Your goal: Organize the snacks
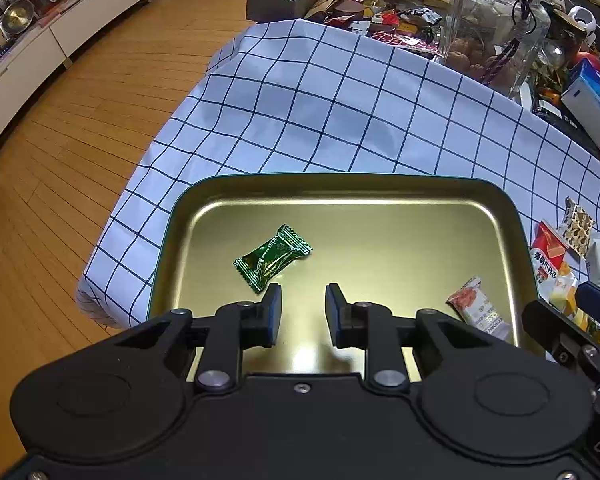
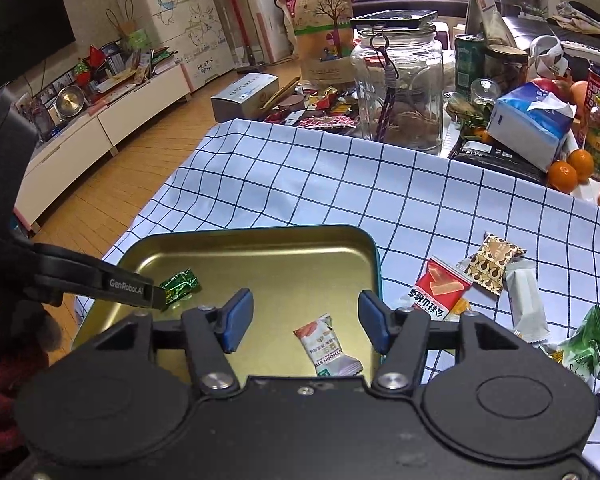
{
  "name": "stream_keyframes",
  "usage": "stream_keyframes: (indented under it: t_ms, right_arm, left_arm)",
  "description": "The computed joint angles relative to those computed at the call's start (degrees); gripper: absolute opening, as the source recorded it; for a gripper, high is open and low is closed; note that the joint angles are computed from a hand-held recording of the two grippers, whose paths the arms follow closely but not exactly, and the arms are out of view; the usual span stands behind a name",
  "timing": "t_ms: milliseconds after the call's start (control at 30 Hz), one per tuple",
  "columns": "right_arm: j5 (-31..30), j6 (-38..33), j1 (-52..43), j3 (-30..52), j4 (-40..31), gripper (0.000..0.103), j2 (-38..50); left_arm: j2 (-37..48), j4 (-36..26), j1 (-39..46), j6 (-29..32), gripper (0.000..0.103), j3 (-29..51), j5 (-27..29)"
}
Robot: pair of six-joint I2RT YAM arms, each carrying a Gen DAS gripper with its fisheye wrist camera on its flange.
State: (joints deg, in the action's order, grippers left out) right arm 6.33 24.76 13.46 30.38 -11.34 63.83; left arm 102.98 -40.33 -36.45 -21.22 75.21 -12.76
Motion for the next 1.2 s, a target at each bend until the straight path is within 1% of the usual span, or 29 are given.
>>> stream_keyframes:
  t_ms: [167, 233, 300, 367, 567, 700, 800, 1000, 1100, 1200]
  right_arm:
    - [0.96, 1.0, -0.19, -0.2, -0.5, 0.063, -0.35]
    - [0.41, 1.26, -0.99, -0.32, -0.7, 0.066, -0.44]
    - [0.32, 1.8, -1.52, -0.64, -0.7, 0.074, -0.71]
    - [0.78, 2.41, -1.6, -0.95, -1.04, 0.077, -1.34]
    - [2.21, 3.18, -3.27, -3.05, -1.17, 0.079, -5.04]
    - [2.24, 4.02, -6.08, -3.71, -4.32, 0.082, -7.82]
    - [-0.63, 2.91, -11.0, -3.88, -7.39, 0.082, -9.89]
    - [-6.67, -0.4, -23.31, -4.57, -12.69, 0.081, -14.1]
    - [-7.83, -2.41, -30.59, -5.05, -15.0, 0.081, -16.13]
    - [-10.99, -5.17, -39.35, -5.11, -16.74, 0.081, -16.42]
  left_arm:
    - [0.1, -0.1, -0.73, -0.23, 0.034, 0.51, 1.18]
    - [0.14, 0.13, -1.36, -0.23, 0.034, 0.63, 1.39]
    - [-0.04, 0.73, -2.15, -0.11, 0.034, 0.44, 1.36]
    - [-0.16, 1.41, -3.28, -0.09, 0.034, 0.33, 0.96]
    - [-0.28, 3.8, -7.02, -0.08, 0.034, 0.58, 1.01]
    - [0.29, 5.59, -10.26, -0.47, 0.034, 1.26, -0.01]
    - [1.26, 6.08, -12.11, -0.32, 0.035, 2.6, 0.48]
    - [5.08, 3.62, -15.06, -0.77, 0.035, 7.48, 2.24]
    - [6.44, 2.69, -16.24, -1.64, 0.035, 9.16, 3.23]
    - [7.8, 1.75, -17.29, -1.83, 0.036, 11.05, 4.98]
